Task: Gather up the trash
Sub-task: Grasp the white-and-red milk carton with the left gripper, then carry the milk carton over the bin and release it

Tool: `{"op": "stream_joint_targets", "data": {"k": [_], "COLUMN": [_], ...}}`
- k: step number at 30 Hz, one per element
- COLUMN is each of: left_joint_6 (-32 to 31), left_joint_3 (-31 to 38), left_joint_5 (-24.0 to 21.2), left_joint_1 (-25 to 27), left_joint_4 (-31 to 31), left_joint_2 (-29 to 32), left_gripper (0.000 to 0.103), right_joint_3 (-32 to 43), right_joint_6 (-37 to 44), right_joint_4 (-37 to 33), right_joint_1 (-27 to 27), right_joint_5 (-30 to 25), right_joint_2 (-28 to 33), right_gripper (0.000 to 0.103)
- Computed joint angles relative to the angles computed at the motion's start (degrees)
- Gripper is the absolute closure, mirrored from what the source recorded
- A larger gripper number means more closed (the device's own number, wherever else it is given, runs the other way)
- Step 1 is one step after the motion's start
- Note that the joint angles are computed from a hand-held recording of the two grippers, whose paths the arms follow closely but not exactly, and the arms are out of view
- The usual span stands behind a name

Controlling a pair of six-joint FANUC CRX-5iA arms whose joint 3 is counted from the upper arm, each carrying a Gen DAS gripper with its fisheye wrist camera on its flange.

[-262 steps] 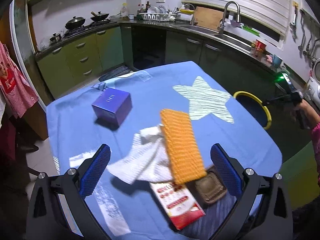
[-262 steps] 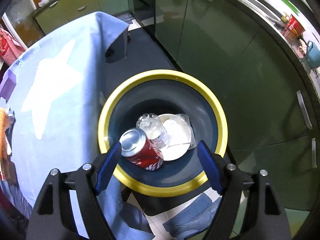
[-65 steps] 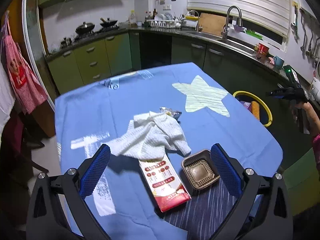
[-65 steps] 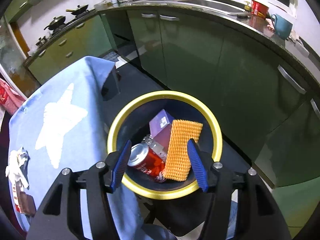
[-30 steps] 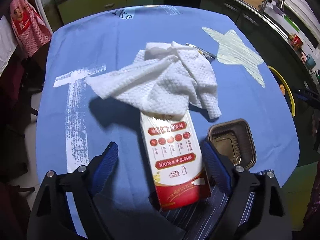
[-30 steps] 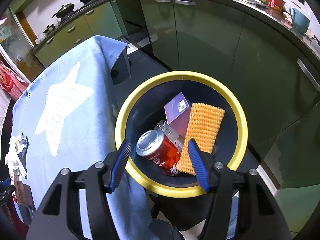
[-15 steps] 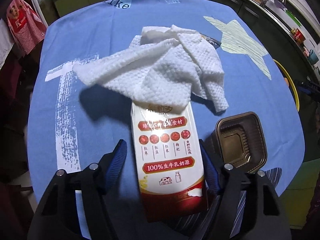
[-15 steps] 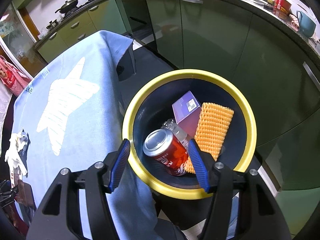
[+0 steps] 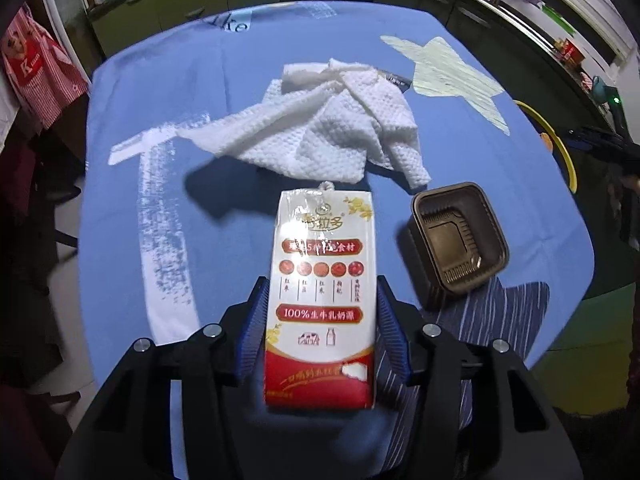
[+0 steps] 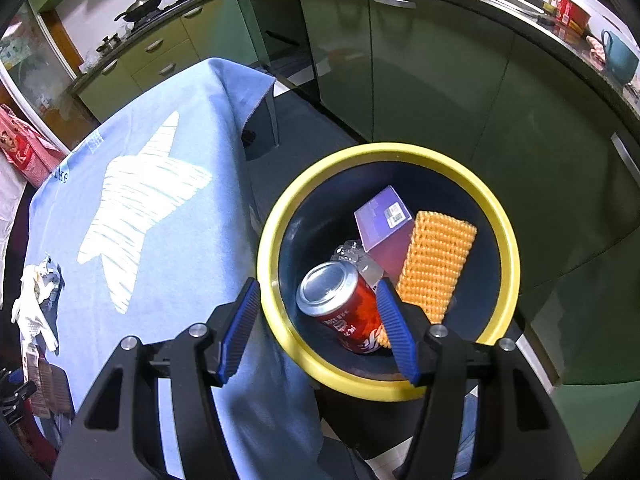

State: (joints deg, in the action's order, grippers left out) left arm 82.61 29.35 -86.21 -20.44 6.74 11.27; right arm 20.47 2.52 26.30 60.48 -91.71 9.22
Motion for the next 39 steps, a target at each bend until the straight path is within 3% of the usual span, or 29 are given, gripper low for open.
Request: {"op": "stream_joint_targets", "data": {"k": [7, 11, 14, 17, 19, 31, 37, 39], "left_joint_6": [-0.20, -1.18, -0.77, -0.86, -0.28, -2.89, -7.42, -9.31], "left_joint_3": [-0.55, 0.57, 2.27, 2.26, 2.12, 1.95, 9.76, 18.22], "left_joint_5": [-0.12, -0.57, -2.40, -3.14, -3.39, -1.43, -2.82, -5.80], "left_joint_1": [0.78, -0.16, -1.12, -1.39, -1.22, -0.60, -2.50, -4.22], "left_joint_4": [-0.27, -0.39, -1.72, -1.99, -2.04, 0.47, 4.37, 7.24], "left_joint_2": [-1.40, -0.07, 2.02, 2.90, 3.18, 0.28, 3.37, 8.82], "left_gripper": [0.051, 0.035, 0.035, 0.035, 0.050, 0.051, 0.051, 0.050], "right_joint_3": [1.60, 1.98, 1.54, 0.88, 0.41, -1.64, -4.20, -5.34], "right_joint_6": [1.50, 1.78, 1.58, 1.30, 1.11, 0.12, -2.46, -3.81], "right_joint_4": [-0.28, -0.20, -0.24, -0.31, -0.51, -0.26, 0.76, 1.66], "right_joint_1": [-0.26, -0.14, -0.04, -0.06, -0.25, -0.25, 0.95, 1.71], "right_joint_5": [-0.11, -0.22, -0.10, -0.18, -0.06, 0.68, -0.48, -1.19], "right_joint_2": [1.16, 1.33, 0.97, 0.48, 0.15, -1.37, -3.84, -5.14], "right_gripper": [0.045, 0.045, 0.045, 0.045, 0.045, 0.045, 0.045, 0.045]}}
